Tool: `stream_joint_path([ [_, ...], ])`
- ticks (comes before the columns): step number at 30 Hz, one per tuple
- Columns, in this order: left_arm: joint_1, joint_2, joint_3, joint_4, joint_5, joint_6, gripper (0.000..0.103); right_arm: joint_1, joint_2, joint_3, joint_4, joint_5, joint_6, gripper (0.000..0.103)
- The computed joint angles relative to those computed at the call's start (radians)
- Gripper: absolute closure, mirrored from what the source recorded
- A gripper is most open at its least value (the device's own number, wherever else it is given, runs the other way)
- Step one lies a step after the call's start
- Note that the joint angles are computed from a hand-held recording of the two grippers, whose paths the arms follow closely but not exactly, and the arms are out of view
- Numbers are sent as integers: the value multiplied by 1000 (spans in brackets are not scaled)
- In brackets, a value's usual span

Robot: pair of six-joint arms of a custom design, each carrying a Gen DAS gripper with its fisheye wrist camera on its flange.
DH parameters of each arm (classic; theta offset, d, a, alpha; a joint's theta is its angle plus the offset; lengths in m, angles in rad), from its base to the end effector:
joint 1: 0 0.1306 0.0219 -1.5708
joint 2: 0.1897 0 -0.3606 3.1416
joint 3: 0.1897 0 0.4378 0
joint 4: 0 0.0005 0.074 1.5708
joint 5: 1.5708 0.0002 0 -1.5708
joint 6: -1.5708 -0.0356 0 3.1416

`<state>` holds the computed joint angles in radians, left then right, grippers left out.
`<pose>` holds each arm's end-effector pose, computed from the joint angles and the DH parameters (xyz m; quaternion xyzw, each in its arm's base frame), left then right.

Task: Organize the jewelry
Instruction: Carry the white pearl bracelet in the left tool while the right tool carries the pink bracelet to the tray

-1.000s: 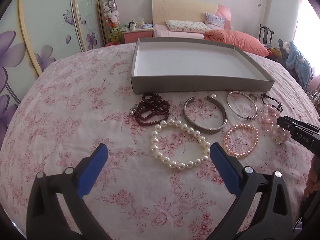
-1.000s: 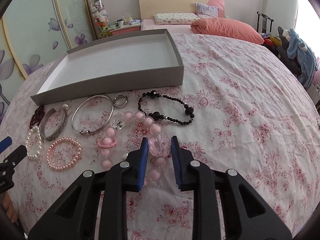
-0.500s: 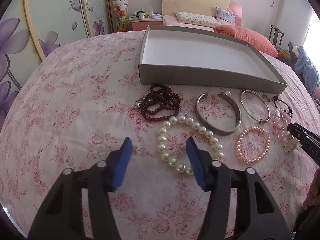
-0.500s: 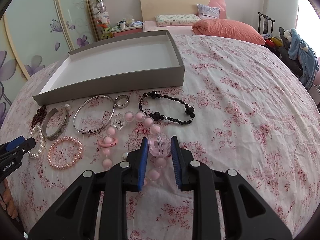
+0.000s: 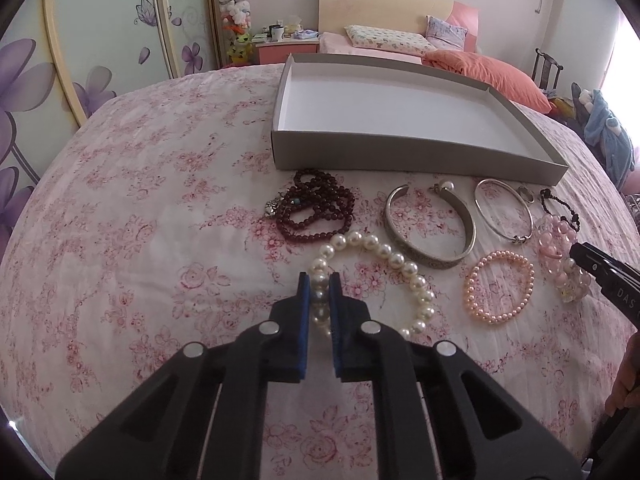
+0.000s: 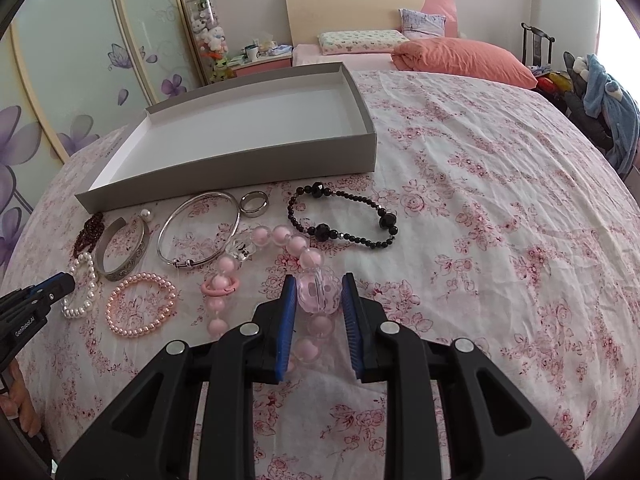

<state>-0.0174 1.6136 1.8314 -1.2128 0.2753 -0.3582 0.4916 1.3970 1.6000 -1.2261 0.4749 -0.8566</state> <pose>0.5910 -0.0205 0.4852 0.2156 0.9258 -0.0820 0.2995 0.4587 0.2266 0.4891 0.2324 0.9086 -0.0129 0.3467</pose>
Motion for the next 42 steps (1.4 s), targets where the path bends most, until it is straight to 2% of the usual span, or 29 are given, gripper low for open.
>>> stream_joint_path([
  [17, 25, 1, 1, 3, 69, -4, 93, 8, -27, -21, 49, 15, 21, 79],
  [35, 61, -96, -40, 147, 260, 24, 93, 56, -71, -24, 227, 95, 150, 79],
  [42, 62, -102, -10, 203, 297, 40, 93, 50, -66, 6, 269, 111, 190, 79],
])
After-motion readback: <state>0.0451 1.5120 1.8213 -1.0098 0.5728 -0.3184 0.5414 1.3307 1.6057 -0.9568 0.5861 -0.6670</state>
